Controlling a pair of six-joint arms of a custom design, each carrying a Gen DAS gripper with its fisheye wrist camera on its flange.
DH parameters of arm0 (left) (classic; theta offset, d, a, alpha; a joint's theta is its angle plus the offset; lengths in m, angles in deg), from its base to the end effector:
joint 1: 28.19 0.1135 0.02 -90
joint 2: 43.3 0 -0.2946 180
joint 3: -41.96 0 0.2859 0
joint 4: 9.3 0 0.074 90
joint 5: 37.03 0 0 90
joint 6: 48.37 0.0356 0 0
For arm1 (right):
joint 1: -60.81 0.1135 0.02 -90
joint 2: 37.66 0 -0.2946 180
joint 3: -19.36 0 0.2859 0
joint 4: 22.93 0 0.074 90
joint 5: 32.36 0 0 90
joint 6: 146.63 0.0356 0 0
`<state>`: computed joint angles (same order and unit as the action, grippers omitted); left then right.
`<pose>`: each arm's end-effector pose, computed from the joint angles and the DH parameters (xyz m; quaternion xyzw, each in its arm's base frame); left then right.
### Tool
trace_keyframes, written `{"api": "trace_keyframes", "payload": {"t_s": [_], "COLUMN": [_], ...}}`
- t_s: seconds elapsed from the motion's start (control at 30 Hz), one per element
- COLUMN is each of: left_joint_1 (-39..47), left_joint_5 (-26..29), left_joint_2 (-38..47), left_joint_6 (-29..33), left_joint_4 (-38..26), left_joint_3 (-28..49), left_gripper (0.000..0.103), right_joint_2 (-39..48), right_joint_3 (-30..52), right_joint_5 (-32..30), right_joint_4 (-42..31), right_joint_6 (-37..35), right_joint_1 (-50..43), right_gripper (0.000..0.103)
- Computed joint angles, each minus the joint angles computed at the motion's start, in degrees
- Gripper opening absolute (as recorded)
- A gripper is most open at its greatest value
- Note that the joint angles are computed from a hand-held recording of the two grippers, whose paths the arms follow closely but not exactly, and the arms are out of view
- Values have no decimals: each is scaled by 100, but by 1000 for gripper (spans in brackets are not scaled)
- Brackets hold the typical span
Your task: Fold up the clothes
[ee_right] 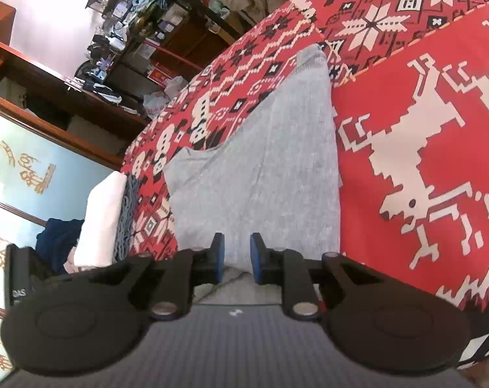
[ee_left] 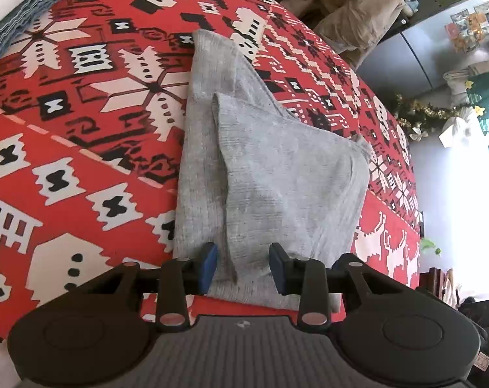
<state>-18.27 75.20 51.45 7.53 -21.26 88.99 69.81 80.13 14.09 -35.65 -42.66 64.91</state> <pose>0.2887 0.0368 0.1032 -0.3082 0.8970 -0.2357 0.2119 0.3526 0.0499 0.1005 -0.0204 0.9009 0.3918 0.1857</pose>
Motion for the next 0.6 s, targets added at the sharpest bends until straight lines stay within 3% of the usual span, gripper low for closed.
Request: {"api": "trace_keyframes", "payload": {"t_s": [0.23,0.33,0.37,0.5,0.6], "left_joint_1": [-279,-318,-348,-431,-430], "left_joint_5": [-323,-529,-659,-1029,-1114], "left_joint_2": [10,16,-7,-316,-420], "left_joint_6": [-118,-95,-86,-38,36], "left_joint_4": [14,-73,-115,-136,-193], "left_joint_3": [83,115,118,-28,-62], "left_gripper": [28,18,5,4,4], "right_joint_2": [214,226,230,220,161], "right_joint_3": [170,172,172,151,121], "right_joint_5": [78,2,-24,-130,97], "right_joint_4": [-24,15,28,177,320], "right_joint_6": [114,88,79,37,-56], "right_joint_1": [61,87,96,212,451], "right_gripper": [22,24,24,24,18]}}
